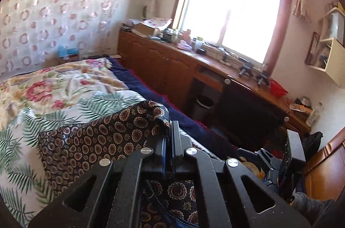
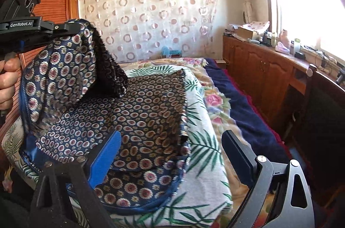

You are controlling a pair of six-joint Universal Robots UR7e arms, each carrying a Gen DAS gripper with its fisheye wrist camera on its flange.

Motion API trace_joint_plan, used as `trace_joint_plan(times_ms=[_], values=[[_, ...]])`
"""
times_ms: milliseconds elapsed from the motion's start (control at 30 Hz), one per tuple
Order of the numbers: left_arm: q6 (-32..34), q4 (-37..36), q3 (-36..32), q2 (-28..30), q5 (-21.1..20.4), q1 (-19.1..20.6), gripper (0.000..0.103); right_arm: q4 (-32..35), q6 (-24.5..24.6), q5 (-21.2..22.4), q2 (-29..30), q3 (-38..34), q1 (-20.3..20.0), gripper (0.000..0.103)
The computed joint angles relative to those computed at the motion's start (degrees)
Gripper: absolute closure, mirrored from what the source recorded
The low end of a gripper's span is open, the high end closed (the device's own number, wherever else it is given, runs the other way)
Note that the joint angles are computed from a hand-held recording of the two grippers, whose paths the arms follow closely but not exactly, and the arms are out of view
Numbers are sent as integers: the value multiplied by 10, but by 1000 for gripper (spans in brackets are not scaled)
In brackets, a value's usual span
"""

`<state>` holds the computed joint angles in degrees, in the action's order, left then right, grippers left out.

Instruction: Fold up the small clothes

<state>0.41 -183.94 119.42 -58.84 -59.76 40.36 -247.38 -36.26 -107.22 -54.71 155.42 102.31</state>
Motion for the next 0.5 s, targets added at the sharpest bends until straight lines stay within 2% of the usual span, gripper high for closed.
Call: trace_joint_plan(times_ms=[233,433,467,500], values=[[1,32,-45,38,-19,-4,99,16,9,8,-44,23,-20,10],[-11,62,-50,49,-20,5,98,8,19,-14,-17,9,-1,10],[-13,73,-49,46,-22,7,98,14,21,-20,-15,3,4,10],[-12,79,-49,46,-24,7,88,14,21,-24,-9,-2,8,11]])
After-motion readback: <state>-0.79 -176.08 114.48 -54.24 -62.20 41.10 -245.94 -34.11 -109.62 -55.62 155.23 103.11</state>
